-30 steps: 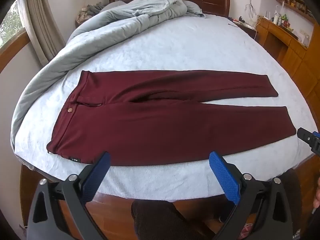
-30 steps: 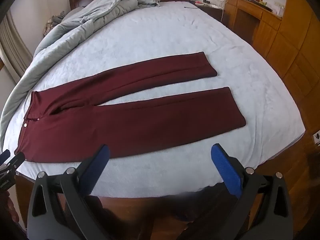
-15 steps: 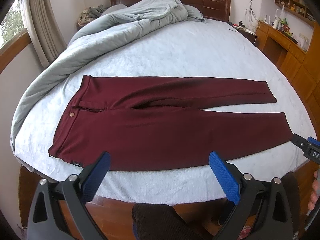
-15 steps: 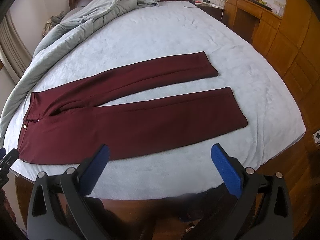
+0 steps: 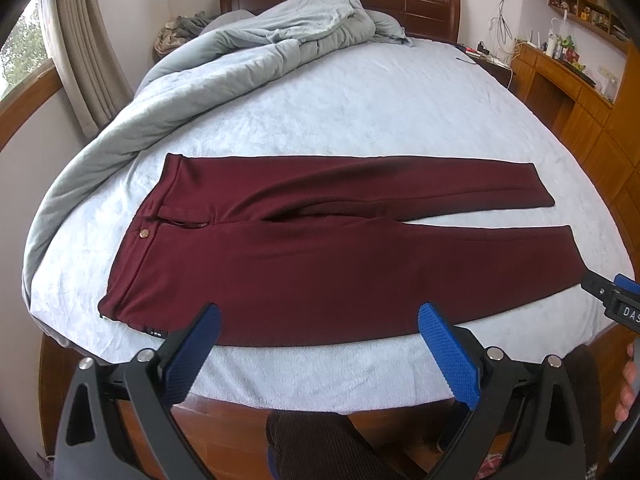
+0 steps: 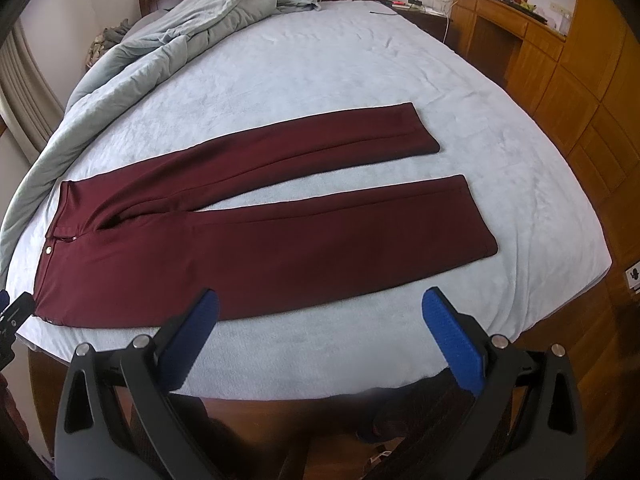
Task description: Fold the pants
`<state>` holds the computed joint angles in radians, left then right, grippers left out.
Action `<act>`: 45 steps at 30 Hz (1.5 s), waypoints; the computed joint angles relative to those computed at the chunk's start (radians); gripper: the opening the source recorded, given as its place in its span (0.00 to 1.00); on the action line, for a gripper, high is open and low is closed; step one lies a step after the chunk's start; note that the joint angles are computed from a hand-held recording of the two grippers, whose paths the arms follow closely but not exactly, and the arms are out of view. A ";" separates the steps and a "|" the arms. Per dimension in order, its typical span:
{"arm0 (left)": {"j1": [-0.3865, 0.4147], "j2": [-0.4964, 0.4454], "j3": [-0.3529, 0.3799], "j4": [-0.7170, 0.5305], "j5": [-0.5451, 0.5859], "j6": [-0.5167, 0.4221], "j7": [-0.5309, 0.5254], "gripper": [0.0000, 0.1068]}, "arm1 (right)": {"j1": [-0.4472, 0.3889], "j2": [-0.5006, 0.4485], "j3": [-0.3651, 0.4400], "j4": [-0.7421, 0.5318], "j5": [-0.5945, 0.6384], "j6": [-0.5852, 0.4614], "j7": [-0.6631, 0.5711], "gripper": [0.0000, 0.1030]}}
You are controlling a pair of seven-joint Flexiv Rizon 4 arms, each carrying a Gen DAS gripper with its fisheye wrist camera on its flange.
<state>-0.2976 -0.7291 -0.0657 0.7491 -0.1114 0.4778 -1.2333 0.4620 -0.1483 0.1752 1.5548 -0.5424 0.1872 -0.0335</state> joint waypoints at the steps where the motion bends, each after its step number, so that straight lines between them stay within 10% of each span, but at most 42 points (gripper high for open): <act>1: 0.000 -0.003 0.000 -0.006 0.000 -0.003 -0.001 0.93 | 0.000 0.000 0.000 -0.001 0.000 -0.002 -0.001 0.98; 45: -0.002 -0.018 0.005 -0.034 0.008 -0.013 0.001 0.93 | 0.002 -0.011 -0.003 -0.006 -0.001 0.010 -0.001 0.98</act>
